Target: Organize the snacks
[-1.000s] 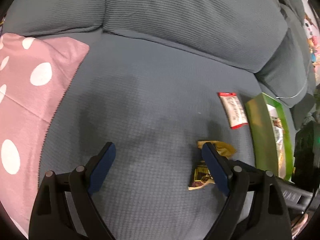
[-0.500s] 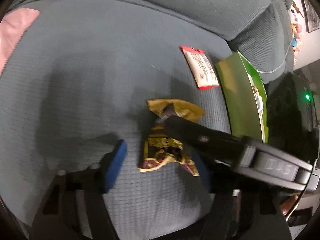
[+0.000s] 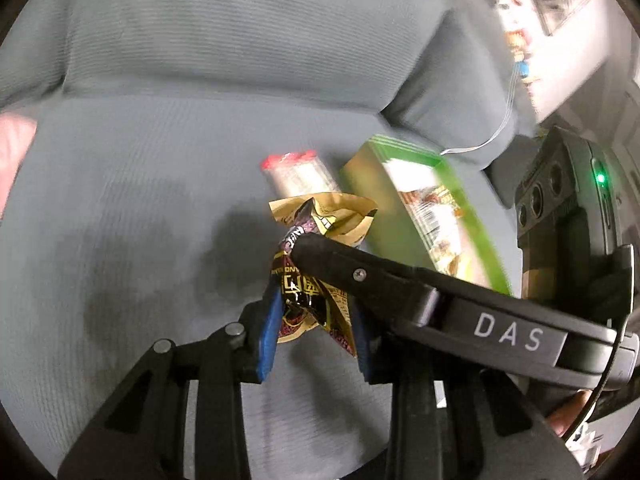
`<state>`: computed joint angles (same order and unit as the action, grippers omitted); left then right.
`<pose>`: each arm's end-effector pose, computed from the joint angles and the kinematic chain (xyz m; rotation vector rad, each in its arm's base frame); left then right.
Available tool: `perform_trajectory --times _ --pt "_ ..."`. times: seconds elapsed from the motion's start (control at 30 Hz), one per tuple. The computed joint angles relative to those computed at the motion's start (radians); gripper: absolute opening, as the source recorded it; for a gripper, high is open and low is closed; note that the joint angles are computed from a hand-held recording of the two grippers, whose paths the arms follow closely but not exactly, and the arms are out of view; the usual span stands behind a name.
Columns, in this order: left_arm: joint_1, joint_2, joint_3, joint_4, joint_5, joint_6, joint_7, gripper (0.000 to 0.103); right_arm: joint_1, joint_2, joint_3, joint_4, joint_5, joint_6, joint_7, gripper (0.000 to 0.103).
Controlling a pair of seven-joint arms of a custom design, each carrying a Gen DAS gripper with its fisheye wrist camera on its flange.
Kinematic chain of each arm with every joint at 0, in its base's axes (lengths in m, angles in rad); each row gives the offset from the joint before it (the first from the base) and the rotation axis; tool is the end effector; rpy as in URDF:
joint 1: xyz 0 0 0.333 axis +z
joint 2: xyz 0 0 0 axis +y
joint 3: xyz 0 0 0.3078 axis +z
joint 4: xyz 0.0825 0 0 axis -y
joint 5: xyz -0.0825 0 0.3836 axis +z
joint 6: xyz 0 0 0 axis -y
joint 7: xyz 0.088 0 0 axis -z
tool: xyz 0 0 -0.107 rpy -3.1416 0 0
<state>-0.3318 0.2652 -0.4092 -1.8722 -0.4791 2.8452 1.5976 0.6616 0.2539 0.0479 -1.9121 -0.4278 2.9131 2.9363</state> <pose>0.5166 -0.4108 0.4537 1.6763 -2.2880 1.1873 0.4820 0.4445 0.4406 -1.4245 1.8966 -0.0568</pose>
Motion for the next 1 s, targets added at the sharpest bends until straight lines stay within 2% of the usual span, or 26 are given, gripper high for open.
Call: perform_trajectory --times 0.07,0.13,0.2,0.3,0.37,0.5,0.63,0.7,0.8,0.93,1.0 --pt "-0.008 -0.001 -0.022 0.003 -0.006 0.058 0.039 0.03 0.076 -0.065 -0.095 -0.042 -0.206 0.004 0.185 0.052" --pt "-0.014 0.008 -0.047 0.019 -0.01 0.098 0.082 0.03 0.103 -0.122 -0.132 -0.076 -0.393 -0.015 0.351 0.052" --pt "-0.026 0.024 -0.065 0.044 -0.001 0.119 0.106 0.03 0.102 -0.186 -0.137 -0.123 -0.543 -0.044 0.492 0.052" --pt "-0.025 0.061 -0.095 0.094 0.014 0.123 0.151 0.03 0.074 -0.261 -0.108 -0.179 -0.664 -0.094 0.603 0.052" --pt "-0.054 0.095 -0.083 0.138 0.056 0.117 0.144 0.03 0.047 -0.296 -0.086 -0.21 -0.702 -0.11 0.651 0.052" --pt "-0.098 0.188 -0.07 0.268 0.122 0.05 0.102 0.03 -0.024 -0.36 -0.052 -0.286 -0.757 -0.107 0.767 0.052" --pt "-0.145 0.299 -0.071 0.426 0.172 -0.052 0.092 0.03 -0.086 -0.421 -0.021 -0.367 -0.729 -0.12 0.813 0.052" --pt "-0.169 0.352 -0.064 0.512 0.184 -0.122 0.075 0.03 -0.119 -0.447 -0.013 -0.409 -0.707 -0.098 0.843 0.052" --pt "-0.203 0.428 -0.051 0.633 0.199 -0.204 0.058 0.03 -0.186 -0.479 0.01 -0.464 -0.746 -0.046 0.952 0.052" --pt "-0.236 0.503 -0.042 0.747 0.207 -0.284 0.035 0.03 -0.247 -0.513 0.04 -0.521 -0.72 -0.029 0.982 0.052" --pt "-0.239 0.501 -0.04 0.744 0.193 -0.298 0.04 0.03 -0.271 -0.52 0.06 -0.532 -0.695 -0.038 0.981 0.052"
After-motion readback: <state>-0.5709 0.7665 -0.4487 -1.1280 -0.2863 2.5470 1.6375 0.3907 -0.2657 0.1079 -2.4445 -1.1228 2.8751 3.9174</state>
